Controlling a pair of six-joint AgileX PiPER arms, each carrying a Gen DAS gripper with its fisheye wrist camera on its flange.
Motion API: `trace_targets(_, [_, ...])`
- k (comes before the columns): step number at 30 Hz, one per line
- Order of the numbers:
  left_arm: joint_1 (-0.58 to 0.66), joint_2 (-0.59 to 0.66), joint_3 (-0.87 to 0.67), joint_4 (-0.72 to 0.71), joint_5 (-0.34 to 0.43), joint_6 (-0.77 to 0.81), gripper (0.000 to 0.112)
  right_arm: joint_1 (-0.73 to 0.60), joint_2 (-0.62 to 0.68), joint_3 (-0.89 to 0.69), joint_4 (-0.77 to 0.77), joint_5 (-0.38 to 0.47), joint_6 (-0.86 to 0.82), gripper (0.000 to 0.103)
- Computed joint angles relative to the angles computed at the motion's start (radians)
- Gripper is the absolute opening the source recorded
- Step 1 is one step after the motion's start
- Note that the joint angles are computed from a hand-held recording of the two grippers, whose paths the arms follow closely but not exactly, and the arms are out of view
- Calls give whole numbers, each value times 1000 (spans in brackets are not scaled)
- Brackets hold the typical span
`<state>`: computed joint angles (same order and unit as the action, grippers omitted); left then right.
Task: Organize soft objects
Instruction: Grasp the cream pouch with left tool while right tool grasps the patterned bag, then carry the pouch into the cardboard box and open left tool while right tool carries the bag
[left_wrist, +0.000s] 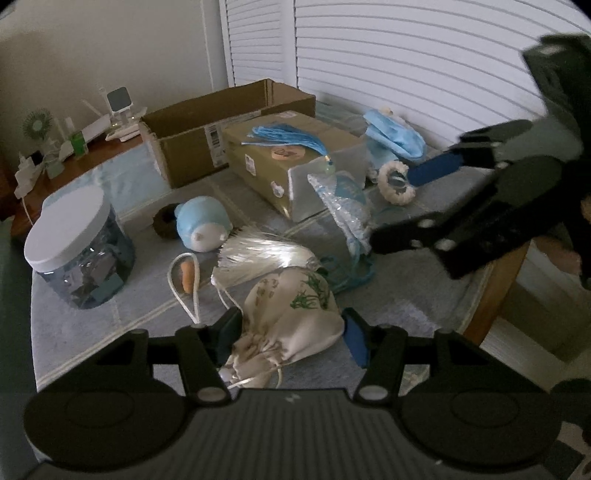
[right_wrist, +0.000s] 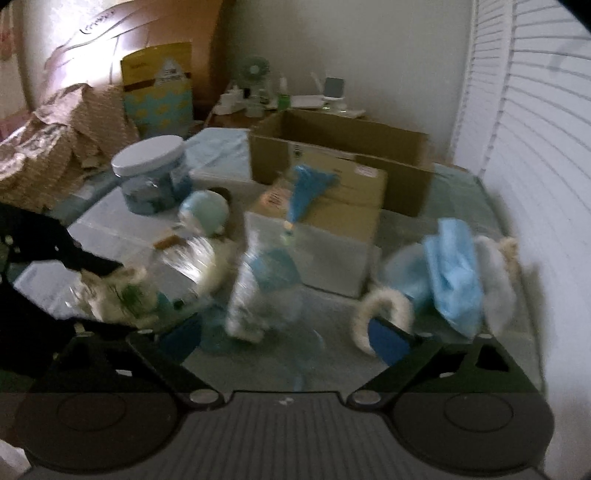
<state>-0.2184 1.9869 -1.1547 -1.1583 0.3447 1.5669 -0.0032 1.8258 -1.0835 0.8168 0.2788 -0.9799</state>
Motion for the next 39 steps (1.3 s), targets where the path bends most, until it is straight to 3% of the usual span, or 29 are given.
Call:
trace_targets(6, [16, 10, -16, 5, 26, 2, 59, 47, 98, -143, -253, 52, 289, 76])
trace_targets(8, [19, 12, -22, 16, 31, -3, 59, 57, 114, -168, -320, 71, 355, 53])
trace_targets(9, [23, 12, -24, 24, 37, -8, 59, 62, 121, -181, -366, 84, 398, 51])
trace_targets(20, [44, -28, -46, 164, 67, -125, 58, 70, 28, -128, -482, 93, 425, 45])
trace_targets(28, [50, -84, -97, 301, 107, -229, 57, 51, -94, -82, -464, 113, 336, 43])
trace_targets(39, [28, -6, -406, 480, 234, -414, 55, -6, -174, -35, -291, 106, 179, 43])
